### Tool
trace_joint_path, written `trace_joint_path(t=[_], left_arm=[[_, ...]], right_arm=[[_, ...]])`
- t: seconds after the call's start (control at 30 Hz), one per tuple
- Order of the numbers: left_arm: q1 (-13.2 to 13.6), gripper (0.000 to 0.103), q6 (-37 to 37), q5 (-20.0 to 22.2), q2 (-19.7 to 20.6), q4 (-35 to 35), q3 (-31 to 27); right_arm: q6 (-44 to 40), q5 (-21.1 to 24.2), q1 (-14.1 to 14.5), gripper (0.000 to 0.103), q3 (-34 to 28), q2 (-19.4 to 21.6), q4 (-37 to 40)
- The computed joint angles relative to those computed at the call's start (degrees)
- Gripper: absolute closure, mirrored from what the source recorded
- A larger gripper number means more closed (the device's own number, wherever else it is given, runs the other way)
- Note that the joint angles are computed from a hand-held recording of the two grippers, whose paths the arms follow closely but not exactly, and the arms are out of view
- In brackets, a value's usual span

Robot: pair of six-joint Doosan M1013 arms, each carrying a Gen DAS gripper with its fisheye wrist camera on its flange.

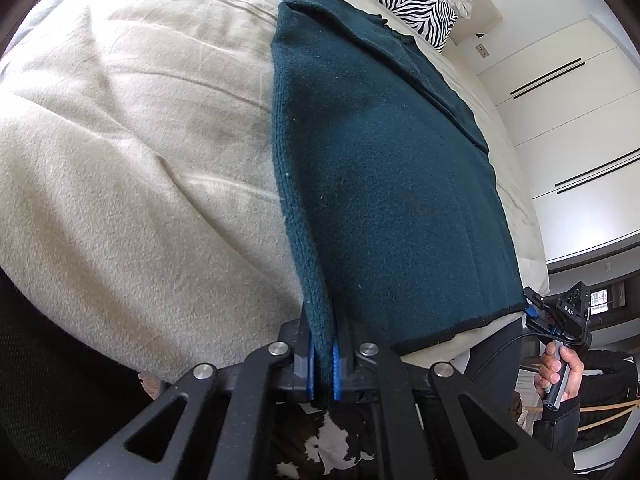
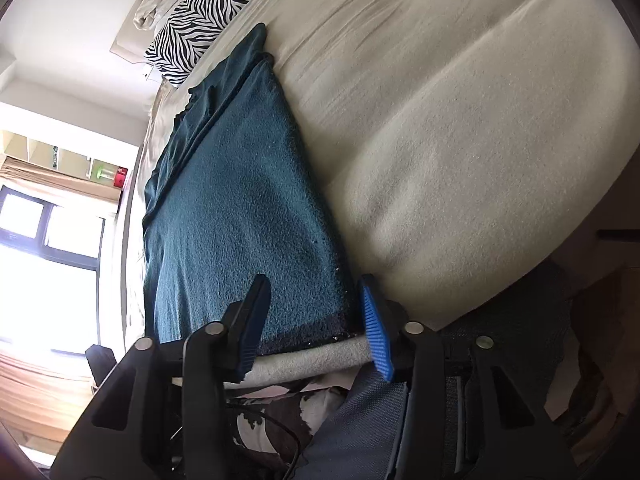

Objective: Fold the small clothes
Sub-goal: 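Grasp the sweater hem with both grippers, then lift the hem with both grippers and fold it toward the collar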

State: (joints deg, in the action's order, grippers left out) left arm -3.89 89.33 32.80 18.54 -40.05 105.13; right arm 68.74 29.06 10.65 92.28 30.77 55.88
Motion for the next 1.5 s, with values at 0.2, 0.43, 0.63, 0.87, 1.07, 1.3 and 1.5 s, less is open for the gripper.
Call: trace_joint_path(t=[0.2, 0.43, 0.63, 0.87, 1.07, 1.3, 1.5], left_arm=[[1.31, 0.097, 9.56, -0.13, -0.95, -12.02, 0.96], [3.87, 0.097, 24.68, -0.58, -1.95, -32.85, 1.53], [5.87, 0.097, 33.33, 0.14, -1.21, -45.36, -0.27], [6.91, 0.097, 35.14, -0.86, 1.67, -47.88, -5.69], [8.79, 0.097, 34.85, 0.26, 5.86, -50.47, -11.85], [10.09, 0.097, 28.17, 0.13, 12.23, -44.93, -21.94], [10.67, 0.097, 15.99, -0.9, 19.03, -34.1, -32.07]], right_arm=[[-3.23, -1.08, 0.31, 0.096, 0.93, -0.19, 3.08], [-22.05, 1.03, -0.14, 0.096, 0.99, -1.21, 22.52], [-29.31, 2.94, 0.05, 0.096, -3.29, -0.14, 31.53], [-28.25, 1.2, 0.83, 0.096, -12.41, 3.08, 30.85], [-22.09, -2.12, 1.25, 0.096, -21.65, 7.27, 26.89], [-6.45, -4.68, 1.49, 0.096, -35.59, 14.79, 14.13], [21.2, -1.09, 1.99, 0.096, -55.45, 25.66, -11.58]])
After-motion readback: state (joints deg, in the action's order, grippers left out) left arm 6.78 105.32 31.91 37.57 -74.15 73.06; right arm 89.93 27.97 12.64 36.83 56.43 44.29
